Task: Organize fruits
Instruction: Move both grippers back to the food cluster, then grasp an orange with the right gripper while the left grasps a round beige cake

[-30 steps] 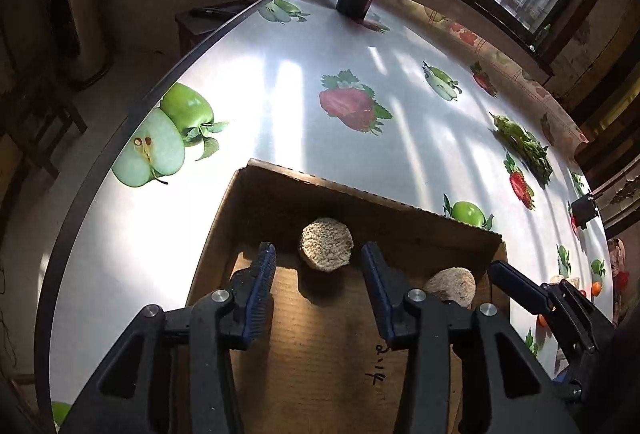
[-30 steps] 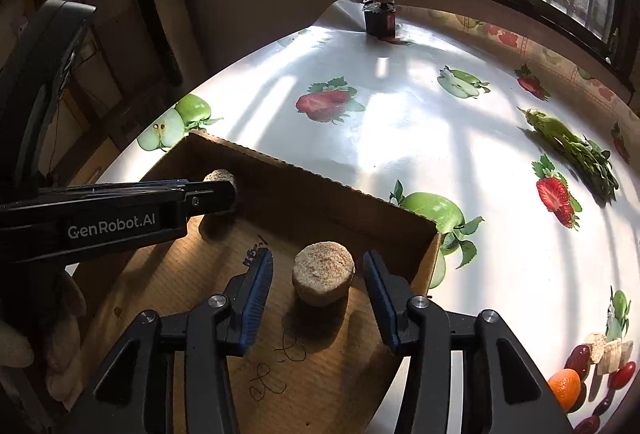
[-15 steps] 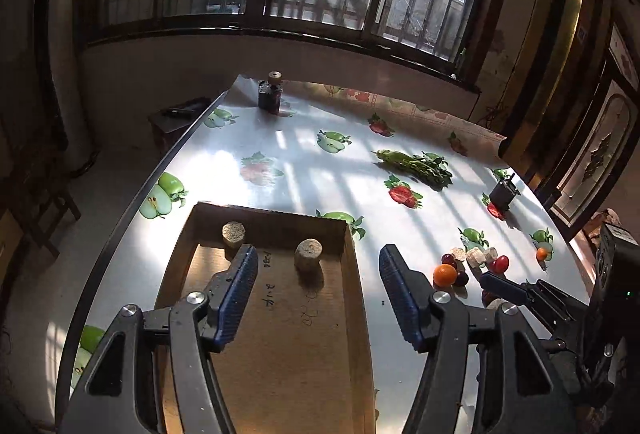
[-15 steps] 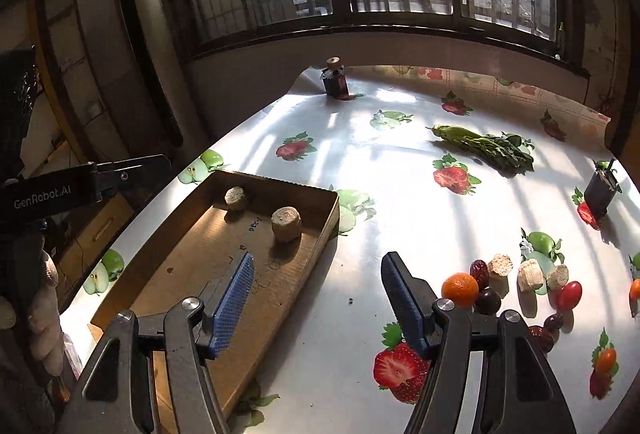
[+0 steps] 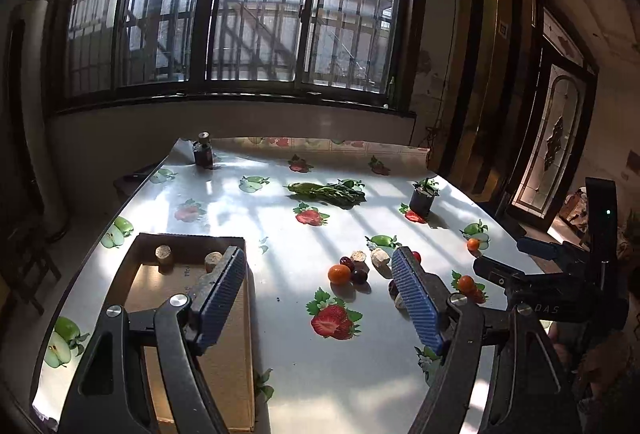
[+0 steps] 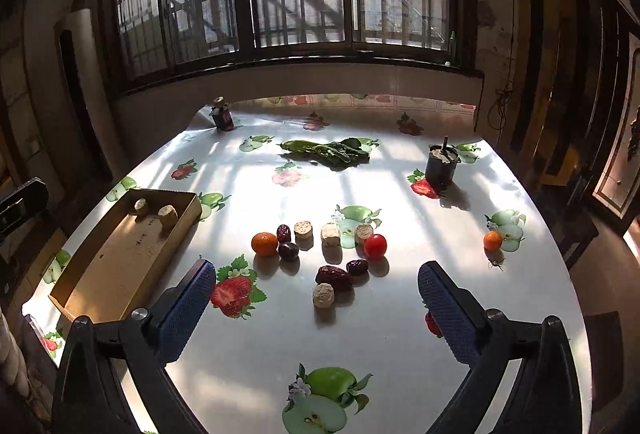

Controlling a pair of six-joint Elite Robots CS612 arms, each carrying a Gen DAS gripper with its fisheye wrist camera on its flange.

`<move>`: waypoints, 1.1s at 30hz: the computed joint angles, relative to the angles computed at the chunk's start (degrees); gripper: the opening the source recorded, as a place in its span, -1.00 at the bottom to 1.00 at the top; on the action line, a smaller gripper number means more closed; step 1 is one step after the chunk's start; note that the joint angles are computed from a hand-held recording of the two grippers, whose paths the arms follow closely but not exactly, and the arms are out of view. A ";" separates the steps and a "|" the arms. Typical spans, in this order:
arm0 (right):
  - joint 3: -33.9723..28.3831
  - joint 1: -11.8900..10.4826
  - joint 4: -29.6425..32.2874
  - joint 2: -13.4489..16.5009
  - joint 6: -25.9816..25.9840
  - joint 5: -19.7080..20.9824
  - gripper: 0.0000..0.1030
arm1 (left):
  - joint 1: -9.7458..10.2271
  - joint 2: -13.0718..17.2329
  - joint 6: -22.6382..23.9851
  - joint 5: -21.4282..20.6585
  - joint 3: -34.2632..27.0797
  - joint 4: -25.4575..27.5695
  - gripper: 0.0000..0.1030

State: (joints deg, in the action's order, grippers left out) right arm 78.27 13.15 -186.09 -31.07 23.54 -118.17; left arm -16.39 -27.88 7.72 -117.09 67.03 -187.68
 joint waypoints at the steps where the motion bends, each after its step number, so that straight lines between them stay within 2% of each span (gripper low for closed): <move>1: 0.27 0.20 0.47 -0.28 -0.46 -1.89 0.99 | -0.06 -0.14 0.33 0.08 0.38 -0.05 0.46; 3: 0.43 0.57 -0.81 -0.29 -2.46 -5.89 0.99 | -0.09 -0.10 0.36 0.05 0.53 -0.09 0.46; 5: 0.65 0.92 -5.84 0.24 -5.02 -9.66 0.99 | -0.07 0.27 -0.10 0.05 0.05 0.48 0.46; 6: 0.96 0.88 -8.24 0.44 -5.21 -10.23 0.99 | -0.03 0.49 -0.34 -0.04 -0.33 1.05 0.46; 8: 2.46 -0.12 -10.32 0.02 -1.91 -6.24 0.99 | 0.05 1.08 -0.72 -0.19 -1.27 2.46 0.46; 10: 3.13 -1.47 -4.73 -0.67 4.64 -2.56 0.99 | 0.08 1.56 -0.72 0.17 -1.87 3.33 0.46; 12: 2.79 -2.48 1.09 -0.65 9.19 -1.17 0.99 | 0.07 1.92 -1.10 0.71 -2.53 4.74 0.46; 16: 3.69 -4.70 3.55 -0.48 14.69 4.03 0.92 | 0.12 2.52 -2.34 2.64 -3.48 5.68 0.46; 22: 4.91 -6.27 0.62 -0.51 15.40 4.91 0.84 | 0.09 3.78 -2.41 6.37 -5.48 10.54 0.46; 25: 4.40 -7.05 1.77 -0.28 16.23 6.76 0.55 | -0.02 4.86 -3.18 6.01 -7.59 14.41 0.46; 27: 3.98 -7.30 2.30 0.07 16.32 7.67 0.27 | -0.19 5.46 -3.31 5.08 -8.86 17.09 0.46; 33: 4.48 -8.14 1.34 0.87 18.30 8.05 0.24 | -1.49 6.14 -0.61 2.44 -10.45 22.82 0.46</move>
State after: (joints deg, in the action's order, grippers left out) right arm 82.76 5.01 -184.75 -30.20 41.84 -110.13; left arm -17.88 -21.73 7.11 -114.66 56.59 -164.86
